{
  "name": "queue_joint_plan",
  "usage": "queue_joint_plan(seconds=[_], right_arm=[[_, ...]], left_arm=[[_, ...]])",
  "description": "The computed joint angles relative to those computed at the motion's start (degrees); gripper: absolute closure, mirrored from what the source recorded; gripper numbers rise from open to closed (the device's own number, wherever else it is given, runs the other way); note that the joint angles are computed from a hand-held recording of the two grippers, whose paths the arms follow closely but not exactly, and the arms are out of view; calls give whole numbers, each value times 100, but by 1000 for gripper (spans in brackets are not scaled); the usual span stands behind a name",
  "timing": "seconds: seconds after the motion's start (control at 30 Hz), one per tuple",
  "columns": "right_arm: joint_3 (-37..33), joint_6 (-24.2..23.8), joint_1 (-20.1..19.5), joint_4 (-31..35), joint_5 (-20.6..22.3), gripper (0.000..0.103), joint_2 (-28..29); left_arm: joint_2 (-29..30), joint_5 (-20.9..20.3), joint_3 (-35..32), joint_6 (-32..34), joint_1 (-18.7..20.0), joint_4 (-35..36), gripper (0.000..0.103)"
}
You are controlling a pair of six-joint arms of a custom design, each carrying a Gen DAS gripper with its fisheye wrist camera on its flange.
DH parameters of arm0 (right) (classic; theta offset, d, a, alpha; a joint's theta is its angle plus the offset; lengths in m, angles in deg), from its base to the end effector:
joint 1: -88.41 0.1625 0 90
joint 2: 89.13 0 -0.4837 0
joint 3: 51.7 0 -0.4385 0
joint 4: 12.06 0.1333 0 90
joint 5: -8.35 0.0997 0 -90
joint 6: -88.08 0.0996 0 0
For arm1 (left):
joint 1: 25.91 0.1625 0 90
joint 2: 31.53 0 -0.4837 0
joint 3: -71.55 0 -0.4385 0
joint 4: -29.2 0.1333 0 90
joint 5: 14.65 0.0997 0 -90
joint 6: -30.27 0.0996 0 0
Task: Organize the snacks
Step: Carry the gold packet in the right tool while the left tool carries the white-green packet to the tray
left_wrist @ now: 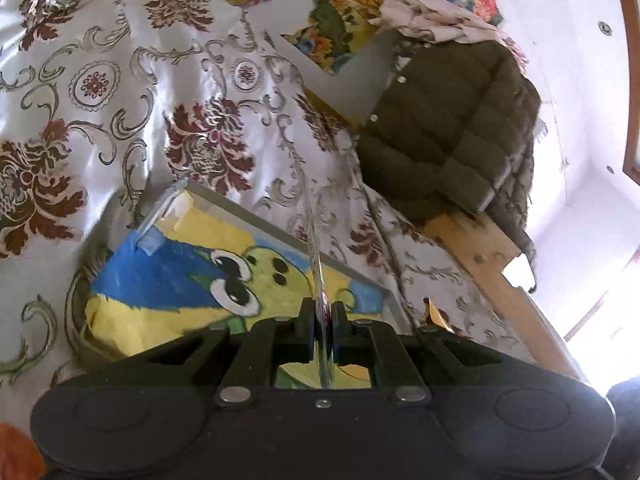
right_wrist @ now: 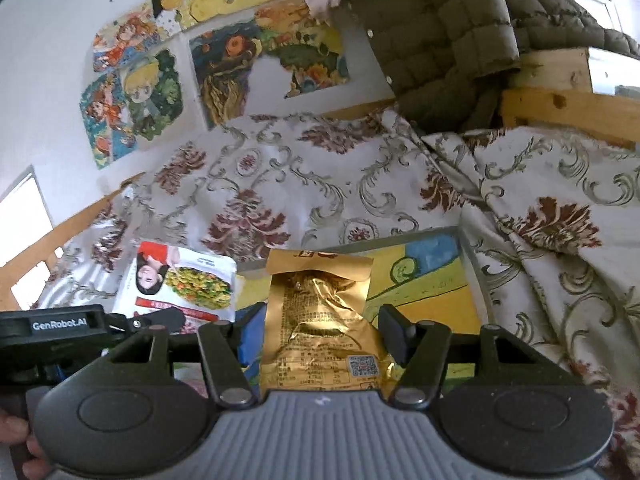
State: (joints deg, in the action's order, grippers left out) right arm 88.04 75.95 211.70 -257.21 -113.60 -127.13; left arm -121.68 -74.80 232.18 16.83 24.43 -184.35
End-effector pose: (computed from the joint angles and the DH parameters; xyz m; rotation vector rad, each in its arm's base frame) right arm 0.2975 -0.3062 0.0606 0.6205 -2.3968 1.3406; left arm -0.0342 -0.3278 0.2607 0.2618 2.7044 -1.5239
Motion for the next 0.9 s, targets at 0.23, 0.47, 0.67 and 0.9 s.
queue_joint_plan(seconds=[0.23, 0.47, 0.67, 0.9], right_arm=[[-179, 22, -379, 25, 156, 38, 327], [-338, -1, -392, 412, -198, 43, 409], [-311, 59, -393, 488, -194, 42, 404], [-303, 33, -328, 516, -292, 37, 379]], left_arm=[[503, -244, -208, 324, 688, -736, 95], [623, -53, -319, 380, 801, -495, 95], [702, 326, -318, 409, 686, -254, 93], [635, 1363, -319, 374, 292, 371, 63]])
